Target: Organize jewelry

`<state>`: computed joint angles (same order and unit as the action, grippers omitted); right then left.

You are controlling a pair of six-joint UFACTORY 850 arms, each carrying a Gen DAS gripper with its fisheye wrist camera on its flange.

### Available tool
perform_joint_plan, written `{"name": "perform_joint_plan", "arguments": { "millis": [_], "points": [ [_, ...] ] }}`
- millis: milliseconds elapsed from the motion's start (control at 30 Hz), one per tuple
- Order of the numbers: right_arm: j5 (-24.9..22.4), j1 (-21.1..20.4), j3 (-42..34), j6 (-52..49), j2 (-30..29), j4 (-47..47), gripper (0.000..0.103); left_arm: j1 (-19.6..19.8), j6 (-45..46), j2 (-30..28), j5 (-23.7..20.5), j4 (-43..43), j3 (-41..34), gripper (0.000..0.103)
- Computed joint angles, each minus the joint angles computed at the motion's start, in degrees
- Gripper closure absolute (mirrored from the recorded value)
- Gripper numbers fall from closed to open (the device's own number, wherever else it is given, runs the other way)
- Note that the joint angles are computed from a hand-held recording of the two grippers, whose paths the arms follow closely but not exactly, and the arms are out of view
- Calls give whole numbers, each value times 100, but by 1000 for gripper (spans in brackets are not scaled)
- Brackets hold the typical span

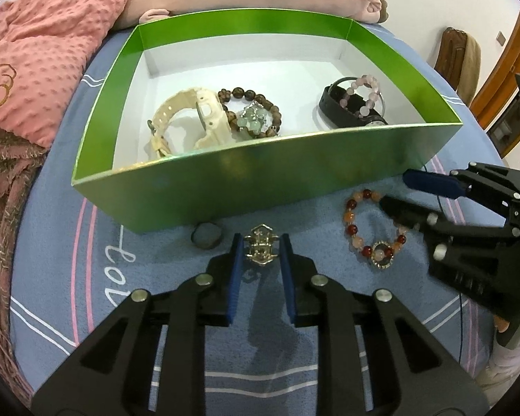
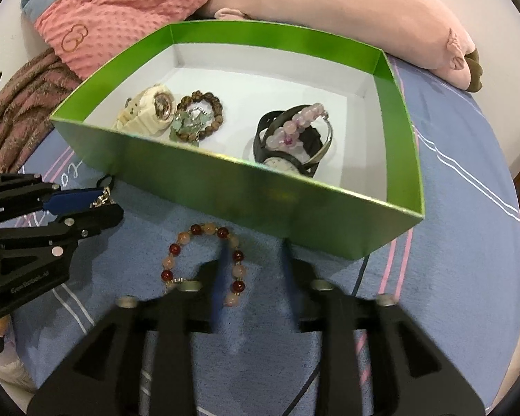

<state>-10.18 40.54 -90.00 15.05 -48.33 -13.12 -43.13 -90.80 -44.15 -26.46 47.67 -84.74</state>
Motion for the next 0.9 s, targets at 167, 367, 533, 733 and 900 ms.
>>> {"name": "perform_joint_plan", "arguments": {
  "millis": [167, 367, 533, 733, 900],
  "points": [
    [-90, 90, -29, 382, -55, -576, 61, 3, 25, -6, -5, -13, -8, 82],
    [-58, 84, 2, -445, -26, 177, 84, 5, 124, -40, -9, -81, -44, 82],
    [-22, 131, 44, -334, -10, -67, 94, 11, 178, -66, -19, -120, -74, 82],
    [4, 115, 67, -397, 3, 20, 95, 4, 235, -105, -83, -137, -114, 82],
    [88, 106, 82, -647, 21, 267, 95, -6, 239, -95, -75, -92, -103, 82]
  ]
}}
